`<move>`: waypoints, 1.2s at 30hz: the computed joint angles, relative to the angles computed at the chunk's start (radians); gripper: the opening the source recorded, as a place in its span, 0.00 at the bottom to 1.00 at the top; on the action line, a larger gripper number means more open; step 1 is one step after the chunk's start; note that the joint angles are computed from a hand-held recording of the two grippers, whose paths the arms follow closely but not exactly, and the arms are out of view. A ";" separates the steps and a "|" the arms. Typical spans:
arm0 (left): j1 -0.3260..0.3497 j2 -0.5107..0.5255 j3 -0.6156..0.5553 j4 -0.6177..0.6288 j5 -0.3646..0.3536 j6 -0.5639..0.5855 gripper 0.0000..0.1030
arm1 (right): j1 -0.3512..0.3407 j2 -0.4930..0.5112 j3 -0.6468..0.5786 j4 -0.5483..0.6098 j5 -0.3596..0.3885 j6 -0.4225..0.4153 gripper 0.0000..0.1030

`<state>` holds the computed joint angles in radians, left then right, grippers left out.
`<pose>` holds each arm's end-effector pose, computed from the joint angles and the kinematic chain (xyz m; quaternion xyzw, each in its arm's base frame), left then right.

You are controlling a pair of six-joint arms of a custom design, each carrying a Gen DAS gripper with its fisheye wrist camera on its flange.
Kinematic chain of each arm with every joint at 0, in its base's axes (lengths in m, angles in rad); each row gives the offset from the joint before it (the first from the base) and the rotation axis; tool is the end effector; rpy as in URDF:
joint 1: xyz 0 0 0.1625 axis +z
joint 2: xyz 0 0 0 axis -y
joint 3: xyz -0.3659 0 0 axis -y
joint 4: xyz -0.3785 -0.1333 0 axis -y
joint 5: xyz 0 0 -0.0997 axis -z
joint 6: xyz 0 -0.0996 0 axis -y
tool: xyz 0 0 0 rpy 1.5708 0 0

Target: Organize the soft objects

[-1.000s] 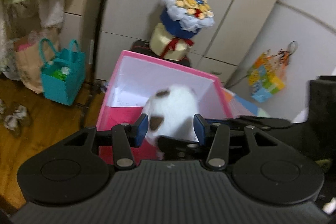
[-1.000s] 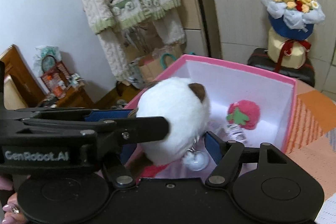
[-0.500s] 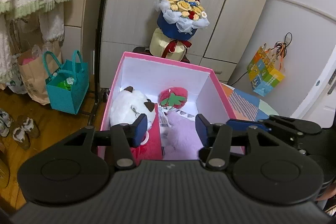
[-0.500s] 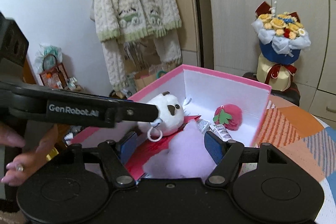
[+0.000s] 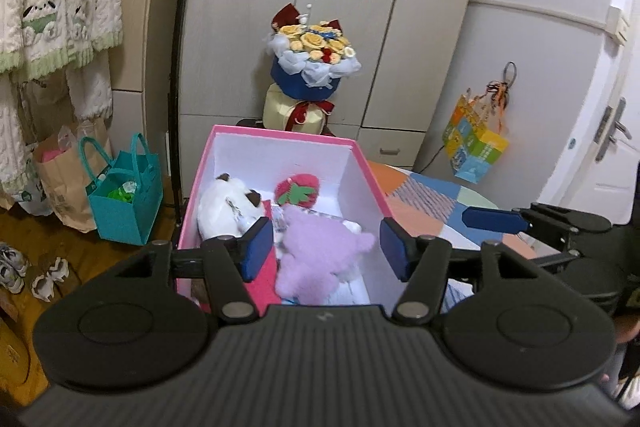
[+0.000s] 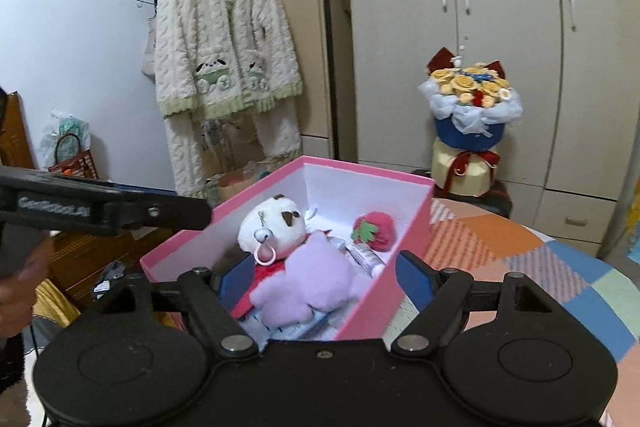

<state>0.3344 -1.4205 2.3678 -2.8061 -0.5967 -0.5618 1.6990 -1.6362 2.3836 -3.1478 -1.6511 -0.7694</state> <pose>-0.2950 -0.3308 0.1916 0.2261 0.8475 -0.4415 0.1890 0.1747 -0.3750 0.2769 0.3822 -0.8309 0.3706 0.1618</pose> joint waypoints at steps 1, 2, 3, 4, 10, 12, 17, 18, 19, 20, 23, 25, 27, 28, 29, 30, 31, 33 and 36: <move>-0.013 -0.005 0.004 0.019 0.003 -0.016 0.57 | -0.002 -0.015 0.011 -0.001 -0.003 -0.002 0.82; -0.025 -0.009 0.006 0.035 0.004 -0.028 0.57 | -0.004 -0.030 0.022 -0.001 -0.008 -0.003 0.82; -0.035 -0.011 0.006 0.048 0.004 -0.035 0.57 | -0.004 -0.044 0.031 0.002 -0.012 -0.004 0.82; -0.044 -0.007 0.004 0.046 0.006 -0.038 0.57 | -0.009 -0.066 0.043 0.007 -0.012 -0.010 0.82; -0.127 0.026 0.003 0.031 0.042 -0.056 0.65 | -0.029 -0.196 0.090 0.055 -0.007 -0.007 0.83; -0.154 0.026 0.006 0.062 0.051 -0.086 0.66 | -0.042 -0.254 0.109 0.078 -0.001 -0.012 0.85; -0.192 0.021 0.004 0.173 0.053 -0.181 0.88 | -0.041 -0.336 0.139 0.068 -0.073 -0.006 0.92; -0.195 0.019 0.000 0.209 0.056 -0.207 0.89 | -0.042 -0.349 0.140 0.076 -0.089 -0.002 0.93; -0.196 0.018 -0.006 0.243 0.056 -0.229 0.90 | -0.042 -0.359 0.138 0.082 -0.108 0.007 0.95; -0.195 0.016 -0.016 0.280 0.050 -0.250 0.91 | -0.040 -0.365 0.135 0.089 -0.131 0.019 0.96; -0.185 0.013 -0.038 0.331 0.019 -0.306 0.95 | -0.015 -0.355 0.128 0.067 -0.215 0.070 0.99; -0.192 0.012 -0.059 0.411 0.023 -0.393 0.97 | 0.035 -0.317 0.122 0.003 -0.324 0.123 0.99; -0.218 0.021 -0.063 0.482 0.076 -0.458 0.98 | 0.054 -0.309 0.127 -0.044 -0.364 0.116 0.99; -0.234 0.029 -0.062 0.506 0.109 -0.472 0.98 | 0.052 -0.325 0.132 -0.044 -0.353 0.105 0.99; -0.242 0.038 -0.073 0.537 0.123 -0.485 0.98 | 0.047 -0.345 0.137 -0.037 -0.340 0.099 0.99; -0.247 0.047 -0.091 0.564 0.127 -0.498 0.98 | 0.043 -0.364 0.142 -0.030 -0.332 0.100 0.99; -0.253 0.054 -0.099 0.549 0.119 -0.485 1.00 | 0.043 -0.376 0.145 -0.025 -0.335 0.105 0.99; -0.255 0.065 -0.096 0.445 0.085 -0.387 1.00 | 0.055 -0.372 0.147 -0.050 -0.362 0.121 0.99; -0.253 0.098 -0.130 0.493 0.078 -0.367 1.00 | 0.070 -0.379 0.157 -0.076 -0.389 0.118 0.99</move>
